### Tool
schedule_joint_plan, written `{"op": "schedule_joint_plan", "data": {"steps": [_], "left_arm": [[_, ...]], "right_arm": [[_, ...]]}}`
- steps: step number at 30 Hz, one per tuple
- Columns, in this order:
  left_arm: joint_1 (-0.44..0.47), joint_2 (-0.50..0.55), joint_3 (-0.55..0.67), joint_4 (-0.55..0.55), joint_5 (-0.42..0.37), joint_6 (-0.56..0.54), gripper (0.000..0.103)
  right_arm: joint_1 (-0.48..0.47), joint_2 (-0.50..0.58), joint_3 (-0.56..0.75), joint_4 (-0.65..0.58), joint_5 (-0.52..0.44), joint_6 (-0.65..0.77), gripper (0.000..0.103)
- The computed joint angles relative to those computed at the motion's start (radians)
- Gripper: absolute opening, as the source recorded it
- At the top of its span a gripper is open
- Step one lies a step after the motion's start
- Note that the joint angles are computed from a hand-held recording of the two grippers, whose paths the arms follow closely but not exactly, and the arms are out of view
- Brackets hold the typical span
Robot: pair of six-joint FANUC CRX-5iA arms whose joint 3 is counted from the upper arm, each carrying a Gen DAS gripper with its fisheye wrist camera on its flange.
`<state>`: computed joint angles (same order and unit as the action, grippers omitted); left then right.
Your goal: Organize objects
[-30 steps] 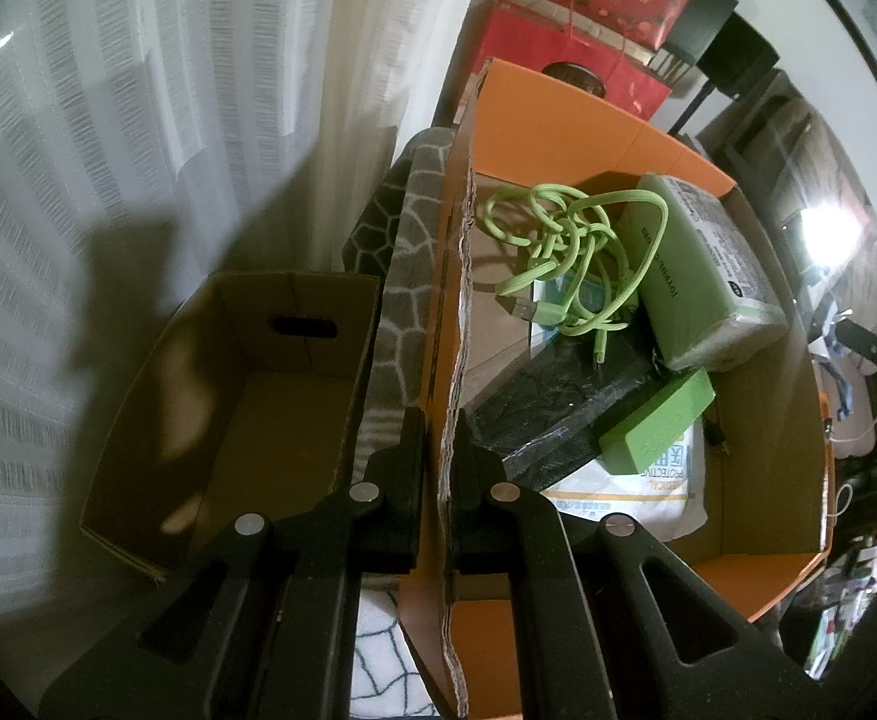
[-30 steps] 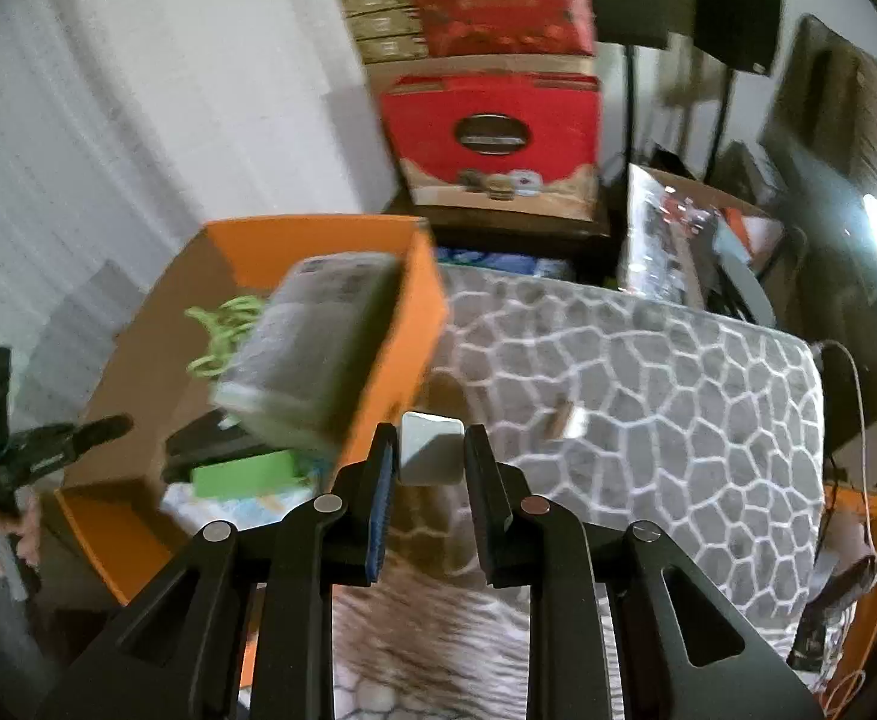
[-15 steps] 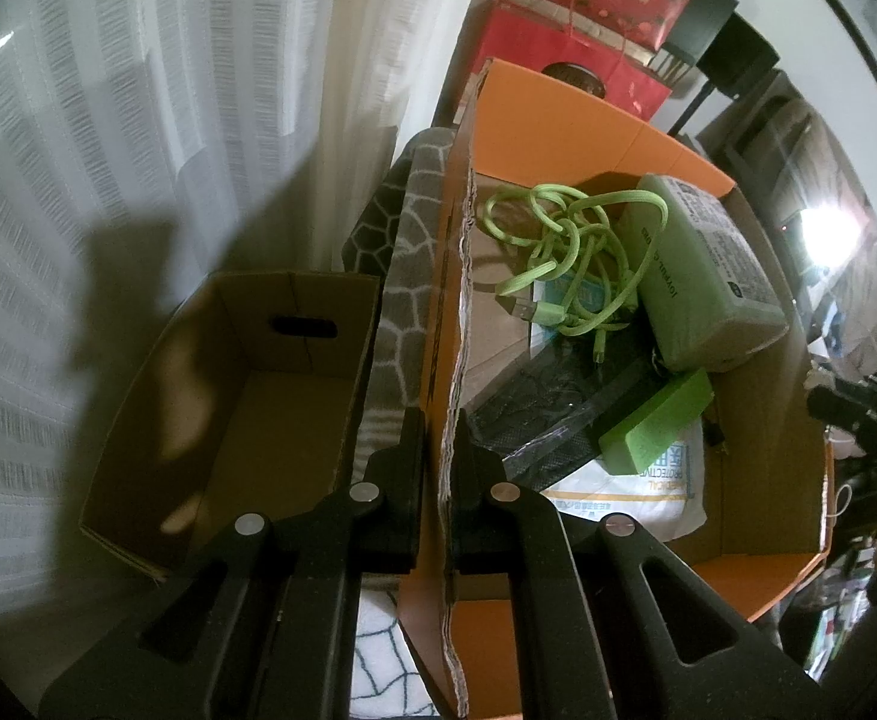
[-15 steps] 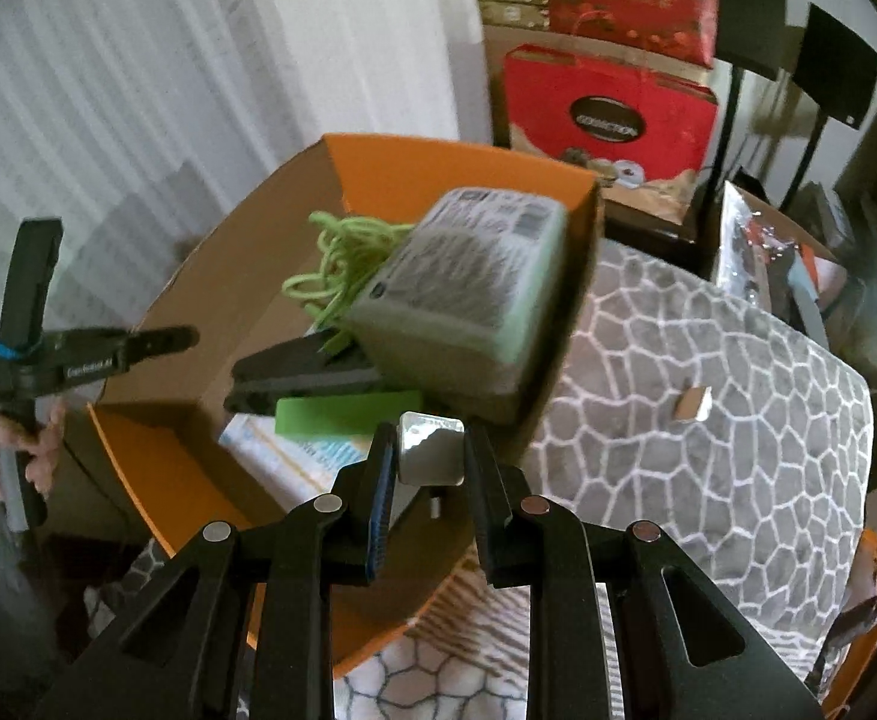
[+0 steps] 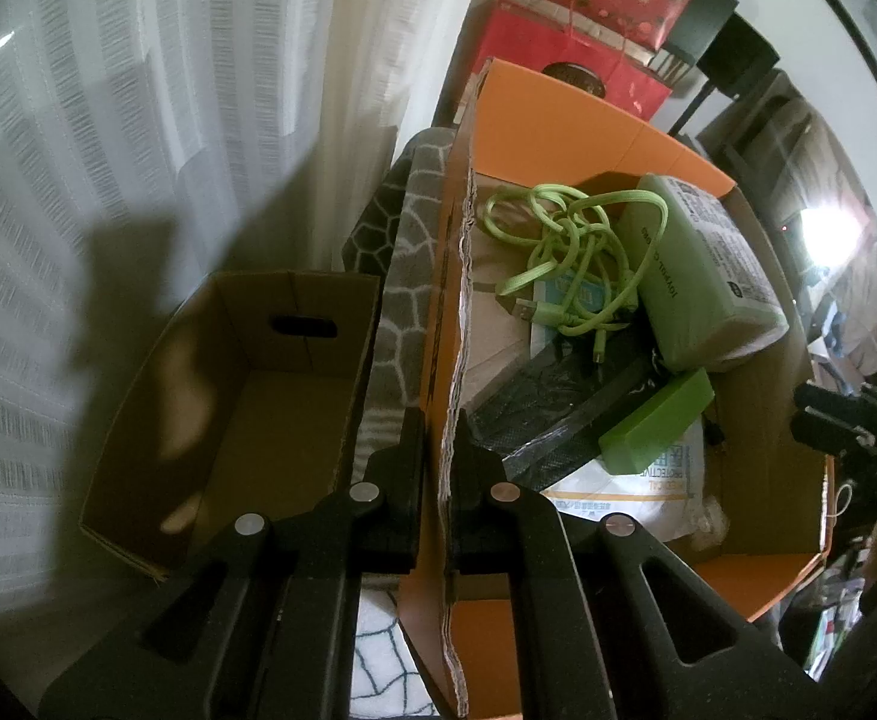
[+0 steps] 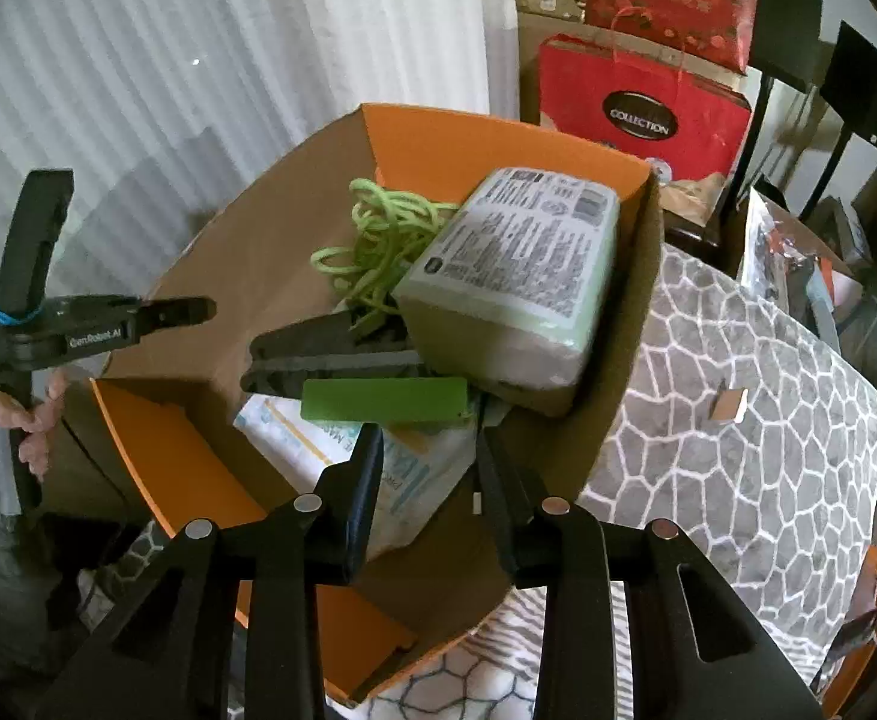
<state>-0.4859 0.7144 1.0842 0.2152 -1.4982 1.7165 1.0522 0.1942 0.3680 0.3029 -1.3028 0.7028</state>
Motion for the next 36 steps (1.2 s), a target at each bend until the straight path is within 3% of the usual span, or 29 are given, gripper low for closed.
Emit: {"op": "schedule_joint_plan", "data": {"steps": [12, 19, 36], "left_arm": [[0.0, 0.0, 0.001, -0.001, 0.0, -0.001, 0.005], [0.0, 0.0, 0.0, -0.001, 0.0, -0.001, 0.005], [0.001, 0.0, -0.002, 0.0, 0.001, -0.002, 0.005]], "right_arm": [[-0.042, -0.075, -0.063, 0.105, -0.051, -0.092, 0.033], [-0.11, -0.103, -0.108, 0.097, -0.084, -0.131, 0.033], [-0.193, -0.107, -0.179, 0.072, -0.054, -0.191, 0.033]]}}
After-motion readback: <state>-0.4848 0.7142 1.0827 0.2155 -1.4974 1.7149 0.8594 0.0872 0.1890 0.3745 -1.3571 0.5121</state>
